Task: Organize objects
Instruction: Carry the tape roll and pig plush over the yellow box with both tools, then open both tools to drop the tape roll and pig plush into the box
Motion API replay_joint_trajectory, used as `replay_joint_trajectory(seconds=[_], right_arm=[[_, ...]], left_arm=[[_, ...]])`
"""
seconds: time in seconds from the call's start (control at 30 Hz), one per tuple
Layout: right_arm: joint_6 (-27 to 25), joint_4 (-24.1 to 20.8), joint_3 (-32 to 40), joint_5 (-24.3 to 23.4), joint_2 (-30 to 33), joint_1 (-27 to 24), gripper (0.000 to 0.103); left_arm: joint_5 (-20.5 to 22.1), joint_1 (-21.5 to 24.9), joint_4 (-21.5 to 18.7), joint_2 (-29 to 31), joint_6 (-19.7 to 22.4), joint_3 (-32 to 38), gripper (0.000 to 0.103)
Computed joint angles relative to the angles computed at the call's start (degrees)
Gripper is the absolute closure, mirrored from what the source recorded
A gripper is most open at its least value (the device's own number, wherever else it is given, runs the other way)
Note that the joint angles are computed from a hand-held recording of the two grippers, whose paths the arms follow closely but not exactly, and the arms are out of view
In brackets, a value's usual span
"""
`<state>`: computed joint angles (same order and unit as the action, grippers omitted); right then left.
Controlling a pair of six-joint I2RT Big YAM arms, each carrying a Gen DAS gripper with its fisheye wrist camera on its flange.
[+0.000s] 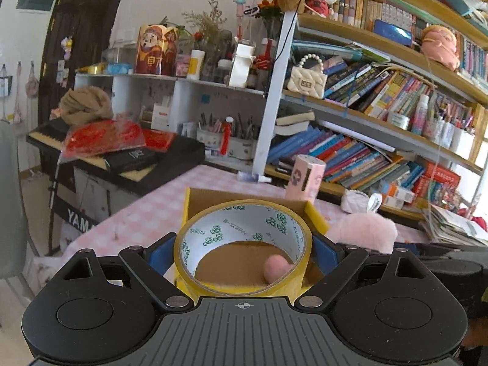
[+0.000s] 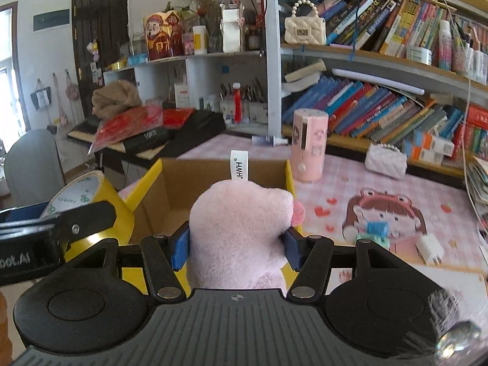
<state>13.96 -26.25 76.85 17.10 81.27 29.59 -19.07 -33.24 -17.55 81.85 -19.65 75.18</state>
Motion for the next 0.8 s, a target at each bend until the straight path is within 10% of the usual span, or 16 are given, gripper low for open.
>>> replay_joint_trajectory(seconds=[0.8], right_arm=[[-14.44,-7.88,18.73,-13.73,18.80,-8.96,0.046]], left_arm=[[-4.33,1.79,-16.92,18.82,-0.41,21.19,0.012]])
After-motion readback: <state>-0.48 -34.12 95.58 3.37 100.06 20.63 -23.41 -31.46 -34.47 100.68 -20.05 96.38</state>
